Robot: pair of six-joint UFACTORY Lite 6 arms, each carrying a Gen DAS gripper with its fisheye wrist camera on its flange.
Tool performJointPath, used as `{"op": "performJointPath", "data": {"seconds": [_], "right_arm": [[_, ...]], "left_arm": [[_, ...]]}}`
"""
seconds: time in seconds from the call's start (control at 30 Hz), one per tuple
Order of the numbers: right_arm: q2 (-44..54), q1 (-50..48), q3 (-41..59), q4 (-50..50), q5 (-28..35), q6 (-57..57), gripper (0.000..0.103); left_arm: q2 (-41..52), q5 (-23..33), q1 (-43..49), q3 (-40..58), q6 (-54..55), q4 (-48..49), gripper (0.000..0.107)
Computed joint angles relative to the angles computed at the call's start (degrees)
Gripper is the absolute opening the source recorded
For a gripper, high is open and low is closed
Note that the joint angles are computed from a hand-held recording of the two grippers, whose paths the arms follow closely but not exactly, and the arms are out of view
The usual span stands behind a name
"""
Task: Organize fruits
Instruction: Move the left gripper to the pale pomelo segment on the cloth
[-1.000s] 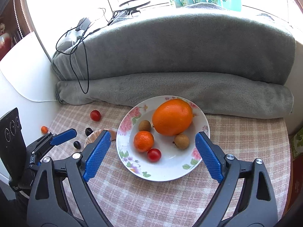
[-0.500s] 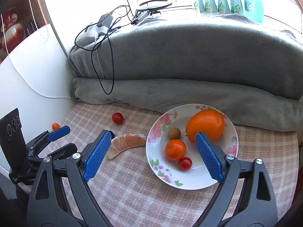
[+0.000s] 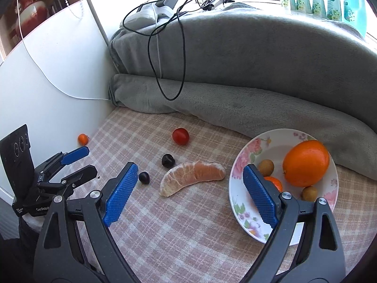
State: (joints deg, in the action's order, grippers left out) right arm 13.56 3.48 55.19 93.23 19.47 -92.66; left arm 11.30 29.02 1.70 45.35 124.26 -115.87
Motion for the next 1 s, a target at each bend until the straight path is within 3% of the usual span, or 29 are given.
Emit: {"op": "performJointPath", "data": {"seconds": [0.13, 0.43, 0.7, 1.0], "right_arm": [[2.23, 0.66, 1.47, -2.42, 1.81, 4.74, 0.093], [-1.65, -3.07, -5.87, 4.08, 5.59, 0.26, 0.093], [-10.04, -9.87, -14.80, 7.05, 7.47, -4.42, 0.093], [-18.71, -22.59, -26.06, 9.62, 9.62, -9.38, 0.093]], "left_arm": [[2.65, 0.10, -1.07, 1.57, 0.04, 1.08, 0.079], [10.27, -3.83, -7.93, 11.10, -3.63, 9.32, 0.074], [19.91, -6.49, -13.54, 24.15, -20.24, 27.25, 0.063], [30.68, -9.48, -19.75, 39.43, -46.46, 58.12, 0.053]]}}
